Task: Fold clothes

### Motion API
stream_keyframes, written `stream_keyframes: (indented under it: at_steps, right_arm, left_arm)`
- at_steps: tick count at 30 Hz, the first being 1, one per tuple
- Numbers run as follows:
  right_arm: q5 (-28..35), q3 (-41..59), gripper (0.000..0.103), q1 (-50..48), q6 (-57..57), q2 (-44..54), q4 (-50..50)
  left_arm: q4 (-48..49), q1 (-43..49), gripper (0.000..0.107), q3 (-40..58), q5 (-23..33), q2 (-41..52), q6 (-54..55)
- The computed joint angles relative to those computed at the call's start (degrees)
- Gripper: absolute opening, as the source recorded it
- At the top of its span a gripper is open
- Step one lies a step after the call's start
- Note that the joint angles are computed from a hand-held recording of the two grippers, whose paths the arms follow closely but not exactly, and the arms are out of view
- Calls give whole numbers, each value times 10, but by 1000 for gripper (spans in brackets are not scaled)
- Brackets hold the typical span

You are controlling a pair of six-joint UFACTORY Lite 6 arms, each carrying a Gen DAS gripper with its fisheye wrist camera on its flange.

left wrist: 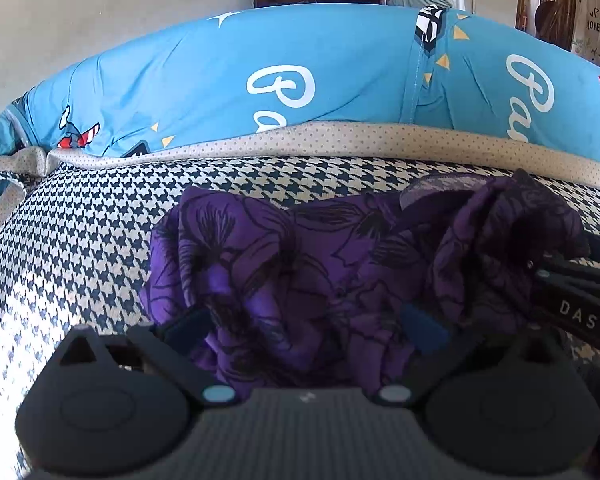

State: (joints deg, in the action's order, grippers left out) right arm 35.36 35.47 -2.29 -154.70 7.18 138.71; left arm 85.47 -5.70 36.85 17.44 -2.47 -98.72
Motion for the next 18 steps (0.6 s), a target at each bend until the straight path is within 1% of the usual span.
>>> stream_keyframes:
  at_steps: [1,2,3,4,5,7,8,11,18]
  right_arm:
    - [0,3,56,-1,12,2,-16]
    - [-1,5,50,0,20,5,-27]
    - [-2,6,46,1,24,5,-33]
    - [-2,5,40,3,24,5,-37]
    - [-3,3,38,6,17,3,-32]
    - [-6,-1,29,13,2,0,-19]
    - [-6,-1,27,13,2,0,-18]
    - [-6,-1,23,15,1,1,-15]
    - [-13,-7,23,21,-9,-8,4]
  left_arm:
    - [-1,0,103,1,0,1,2]
    - [-1,0,103,1,0,2,3]
    - [-2,0,103,2,-1,2,4]
    - [-2,1,103,3,-1,3,5]
    - [-3,1,103,3,-1,2,7]
    - [-5,2,103,3,-2,2,10]
    - [-8,3,103,3,-3,1,14]
    - [-18,3,103,3,-4,-1,22]
    - [-44,-2,103,3,-1,-10,49]
